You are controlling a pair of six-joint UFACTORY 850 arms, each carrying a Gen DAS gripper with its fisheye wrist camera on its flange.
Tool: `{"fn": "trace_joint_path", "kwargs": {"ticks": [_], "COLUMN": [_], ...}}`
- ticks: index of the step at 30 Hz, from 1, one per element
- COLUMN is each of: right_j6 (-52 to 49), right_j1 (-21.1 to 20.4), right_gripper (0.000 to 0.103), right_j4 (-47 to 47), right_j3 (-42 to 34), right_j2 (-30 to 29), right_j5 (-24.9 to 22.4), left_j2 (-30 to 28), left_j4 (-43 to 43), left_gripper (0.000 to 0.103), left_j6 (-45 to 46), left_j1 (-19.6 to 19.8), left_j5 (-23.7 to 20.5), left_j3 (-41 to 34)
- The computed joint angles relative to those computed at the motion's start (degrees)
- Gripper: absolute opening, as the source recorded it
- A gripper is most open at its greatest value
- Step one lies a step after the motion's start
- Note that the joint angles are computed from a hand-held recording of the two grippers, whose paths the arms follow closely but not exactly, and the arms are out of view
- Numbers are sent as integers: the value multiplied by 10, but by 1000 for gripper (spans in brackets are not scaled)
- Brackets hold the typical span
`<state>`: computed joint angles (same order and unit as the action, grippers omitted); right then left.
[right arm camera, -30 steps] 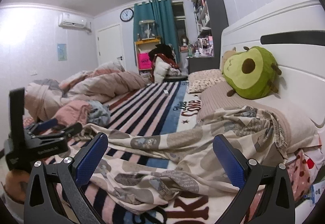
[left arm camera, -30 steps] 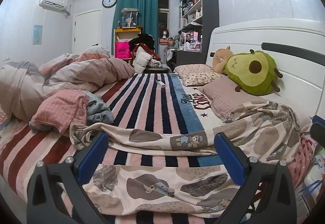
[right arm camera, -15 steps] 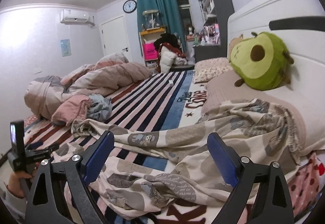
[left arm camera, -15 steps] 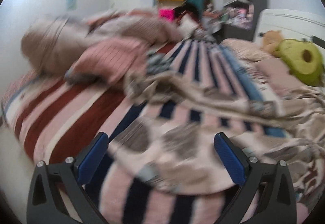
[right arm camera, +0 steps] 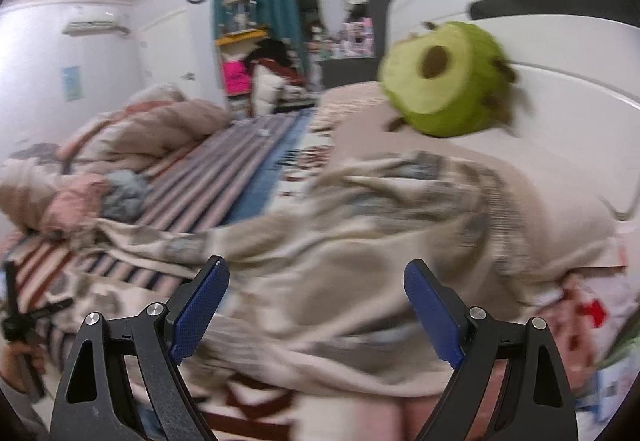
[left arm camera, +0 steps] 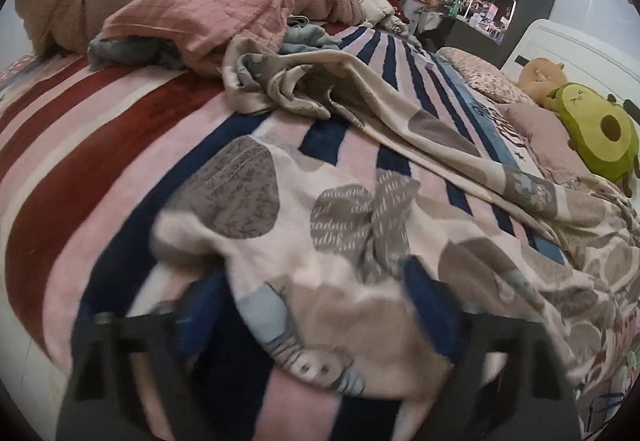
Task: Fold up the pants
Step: 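Grasp one elastic cuff with the right tool while the left tool grasps the waistband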
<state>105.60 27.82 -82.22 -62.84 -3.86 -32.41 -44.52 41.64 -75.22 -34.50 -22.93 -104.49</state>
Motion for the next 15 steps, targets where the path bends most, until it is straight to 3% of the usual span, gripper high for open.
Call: {"fn": "trace_joint_path", "kwargs": {"ticks": [2, 3, 4, 6, 9, 11, 15], "right_j6": [-22, -34, -41, -56, -85, -139, -283], "right_j1": [-13, -24, -36, -64, -99, -120, -162], "right_gripper": [87, 87, 87, 83, 83, 83, 83], "right_j4": [19, 30, 38, 61, 92, 135, 259], "right_j3": [11, 16, 24, 34, 47, 48, 49], "right_j2": [9, 14, 19, 29, 40, 42, 37], "right_j5": [-16, -20, -17, -3, 12, 27, 82], "left_j2": [-9, -13, -13, -10, 1, 12, 20], "left_j4": [-11, -32, -52, -26, 106, 166, 216], "left_gripper": [40, 32, 14, 9, 7, 7, 7], "left_j6": [12, 29, 47, 28, -96, -171, -218], "left_j1": [5, 8, 11, 12, 6, 9, 11], "left_j5": [6, 11, 24, 30, 1, -20, -47], "left_j3": [-14, -21, -23, -23, -14, -2, 4]}}
